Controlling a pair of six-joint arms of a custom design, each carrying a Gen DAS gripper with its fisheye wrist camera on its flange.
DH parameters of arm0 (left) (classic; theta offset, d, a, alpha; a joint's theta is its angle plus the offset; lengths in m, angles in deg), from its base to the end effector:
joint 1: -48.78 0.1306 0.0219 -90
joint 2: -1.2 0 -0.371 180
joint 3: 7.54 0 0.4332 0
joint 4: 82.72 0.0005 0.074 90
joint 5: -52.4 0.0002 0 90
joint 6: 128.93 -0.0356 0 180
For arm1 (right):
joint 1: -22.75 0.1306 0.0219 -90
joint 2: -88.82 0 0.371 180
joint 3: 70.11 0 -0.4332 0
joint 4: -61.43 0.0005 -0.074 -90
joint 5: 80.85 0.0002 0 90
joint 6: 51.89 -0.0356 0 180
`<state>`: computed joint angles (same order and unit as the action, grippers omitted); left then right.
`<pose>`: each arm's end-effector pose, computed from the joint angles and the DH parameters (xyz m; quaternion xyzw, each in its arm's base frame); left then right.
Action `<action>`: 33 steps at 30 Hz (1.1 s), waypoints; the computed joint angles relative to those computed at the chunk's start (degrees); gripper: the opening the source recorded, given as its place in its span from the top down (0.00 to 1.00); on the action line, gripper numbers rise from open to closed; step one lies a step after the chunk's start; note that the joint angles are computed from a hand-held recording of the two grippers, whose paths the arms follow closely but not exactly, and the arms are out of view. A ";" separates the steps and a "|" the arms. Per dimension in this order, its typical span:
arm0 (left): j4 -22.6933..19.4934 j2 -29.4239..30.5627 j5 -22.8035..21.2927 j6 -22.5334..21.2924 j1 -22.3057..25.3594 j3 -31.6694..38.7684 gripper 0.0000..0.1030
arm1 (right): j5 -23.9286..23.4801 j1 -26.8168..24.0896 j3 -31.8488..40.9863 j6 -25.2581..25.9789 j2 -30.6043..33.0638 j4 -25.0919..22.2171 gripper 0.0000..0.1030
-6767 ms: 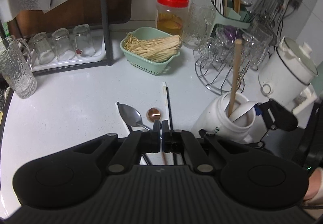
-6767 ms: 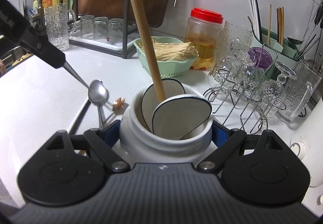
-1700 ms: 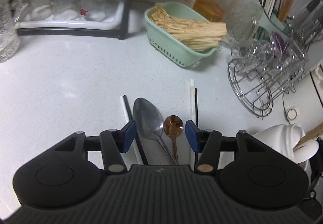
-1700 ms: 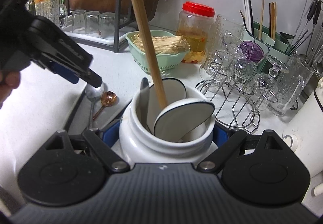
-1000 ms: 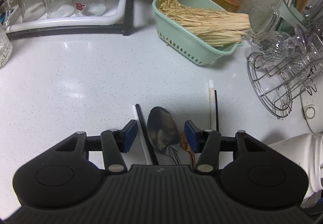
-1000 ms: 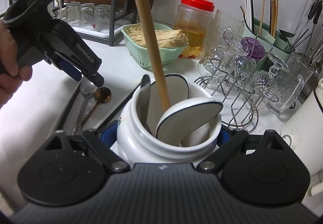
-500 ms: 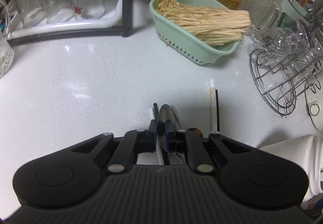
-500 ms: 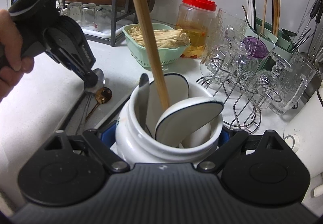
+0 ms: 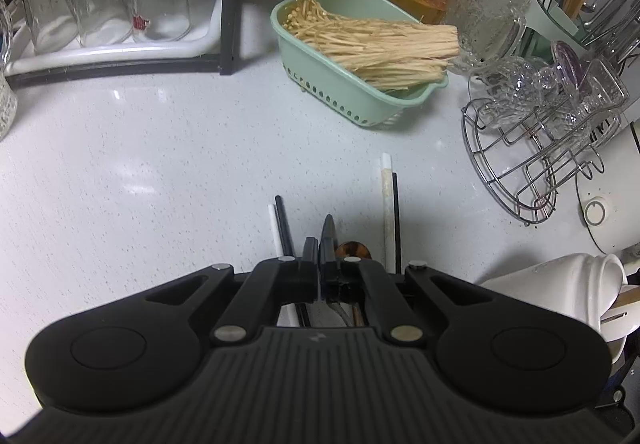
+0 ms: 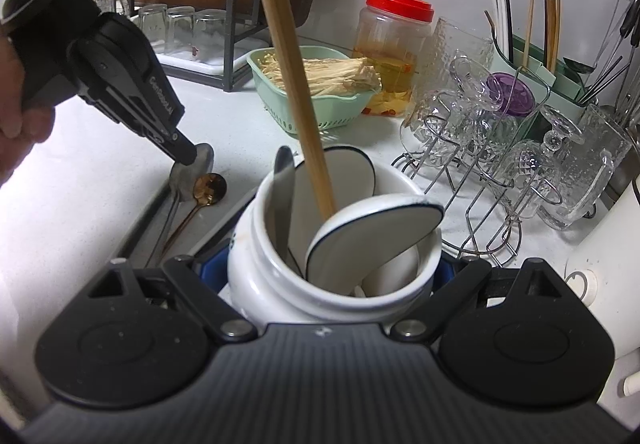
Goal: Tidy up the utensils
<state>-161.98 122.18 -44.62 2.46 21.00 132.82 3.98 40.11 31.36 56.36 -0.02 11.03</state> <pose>0.6001 -0.3118 0.4978 -0.1300 0.9552 -0.0985 0.2471 0.5139 0.1635 0.5084 -0.2951 0.8565 0.0376 0.4218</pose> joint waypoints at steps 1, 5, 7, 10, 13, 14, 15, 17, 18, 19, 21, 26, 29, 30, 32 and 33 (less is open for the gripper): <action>-0.06 0.05 0.04 0.08 0.01 0.00 0.99 | -0.09 -0.03 0.14 0.03 0.08 -0.16 0.08; 0.08 0.18 1.92 0.50 0.43 -0.20 0.99 | -0.46 -0.18 0.26 -0.40 0.11 -0.35 0.09; -0.36 0.68 2.53 0.27 0.49 0.35 0.98 | -0.51 -0.19 0.40 -0.46 0.18 -0.47 0.09; -0.75 1.17 2.23 0.03 0.46 0.92 0.98 | -1.11 -0.41 0.72 -1.20 0.28 -0.88 0.09; -1.04 1.64 2.69 0.30 0.68 1.38 0.97 | -1.75 -0.64 1.09 -1.64 0.39 -1.69 0.09; -1.25 1.93 2.93 0.23 0.75 1.72 0.96 | -1.83 -0.65 1.26 -1.60 0.46 -1.99 0.09; -1.67 2.32 2.98 0.21 0.79 2.23 0.92 | -1.85 -0.63 1.45 -1.51 0.51 -2.29 0.09; -1.67 2.61 3.18 -0.10 0.84 2.53 0.85 | -1.69 -0.54 1.69 -1.15 0.56 -2.61 0.09; -1.39 2.59 3.40 -0.38 0.87 2.46 0.78 | -1.58 -0.49 1.73 -0.97 0.52 -2.68 0.09; -1.03 2.54 3.51 -0.53 0.88 2.38 0.73 | -1.54 -0.48 1.75 -0.84 0.46 -2.75 0.09; -1.08 2.74 3.05 -0.71 0.78 2.70 0.67 | -1.69 -0.57 1.73 -1.05 0.34 -2.94 0.08; -1.02 3.24 2.52 -0.76 0.72 3.38 0.60 | -2.41 -1.30 2.02 -3.02 0.26 -3.65 0.01; -1.52 3.74 1.77 -1.00 0.49 4.12 0.60 | -2.95 -1.55 1.96 -3.54 0.13 -4.13 0.01; -1.93 4.07 1.56 -0.79 0.45 4.67 0.60 | -2.92 -1.53 2.03 -3.56 0.20 -4.39 0.01; -3.57 5.25 0.91 0.02 0.37 6.69 0.60 | -2.95 -1.44 2.10 -3.52 0.28 -4.72 0.01; -4.58 5.96 0.68 0.70 0.33 7.94 0.60 | -2.99 -1.35 2.10 -3.34 0.30 -4.87 0.01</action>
<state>-166.56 128.14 -43.94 3.15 21.33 140.76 0.99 38.77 33.45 53.02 0.28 6.16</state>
